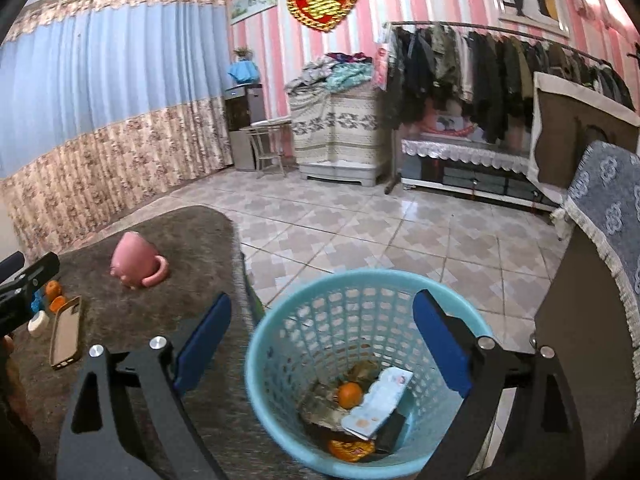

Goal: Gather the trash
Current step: 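Move both tools back over the rug toward the blue bag and orange lid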

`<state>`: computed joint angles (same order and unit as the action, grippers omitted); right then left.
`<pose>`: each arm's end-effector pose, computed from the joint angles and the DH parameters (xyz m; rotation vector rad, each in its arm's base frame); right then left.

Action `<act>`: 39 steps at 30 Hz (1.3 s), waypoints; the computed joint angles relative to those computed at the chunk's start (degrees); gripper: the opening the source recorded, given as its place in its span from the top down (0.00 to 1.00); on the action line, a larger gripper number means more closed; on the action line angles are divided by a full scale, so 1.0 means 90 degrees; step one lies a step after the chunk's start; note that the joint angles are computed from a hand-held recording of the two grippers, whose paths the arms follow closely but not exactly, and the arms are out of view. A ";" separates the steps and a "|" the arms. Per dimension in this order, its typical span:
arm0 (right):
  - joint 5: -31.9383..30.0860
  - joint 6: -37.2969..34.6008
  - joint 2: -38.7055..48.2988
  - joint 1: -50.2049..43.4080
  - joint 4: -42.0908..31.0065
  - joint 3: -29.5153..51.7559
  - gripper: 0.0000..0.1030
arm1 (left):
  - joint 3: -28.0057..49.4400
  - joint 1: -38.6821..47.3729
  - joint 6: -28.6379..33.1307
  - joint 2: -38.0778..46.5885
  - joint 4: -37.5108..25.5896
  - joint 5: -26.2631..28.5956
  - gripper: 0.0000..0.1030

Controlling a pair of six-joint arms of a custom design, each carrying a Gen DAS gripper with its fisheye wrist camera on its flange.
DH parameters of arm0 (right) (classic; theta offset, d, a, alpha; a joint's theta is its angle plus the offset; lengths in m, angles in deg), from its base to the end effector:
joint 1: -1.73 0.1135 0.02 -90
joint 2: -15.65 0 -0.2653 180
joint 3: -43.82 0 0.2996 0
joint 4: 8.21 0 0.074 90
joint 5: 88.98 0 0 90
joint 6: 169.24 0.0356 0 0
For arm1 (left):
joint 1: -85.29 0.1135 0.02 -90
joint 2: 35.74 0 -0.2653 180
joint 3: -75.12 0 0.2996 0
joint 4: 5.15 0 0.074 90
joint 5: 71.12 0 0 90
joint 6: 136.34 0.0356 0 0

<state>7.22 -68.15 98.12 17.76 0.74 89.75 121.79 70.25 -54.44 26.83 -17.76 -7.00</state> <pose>0.3114 0.0855 0.1475 -0.0212 2.0542 0.1835 0.2736 -0.0574 0.2163 -0.1520 2.0153 0.2119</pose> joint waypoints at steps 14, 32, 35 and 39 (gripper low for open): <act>0.0135 0.0214 0.0107 0.0900 0.0081 0.0183 0.12 | -0.0808 0.1776 0.0435 -0.1971 -0.1032 0.0677 0.05; 0.0588 -0.0017 0.0655 0.1880 0.0125 0.0614 0.12 | -0.1318 0.4598 0.1267 -0.2401 -0.1121 0.2479 0.05; 0.0538 -0.0027 0.0714 0.1993 0.0131 0.0687 0.12 | -0.1300 0.5050 0.1378 -0.2240 -0.1006 0.2867 0.05; 0.0452 -0.0100 0.0927 0.2198 0.0093 0.0945 0.10 | -0.1270 0.5445 0.1598 -0.2012 -0.0821 0.3067 0.05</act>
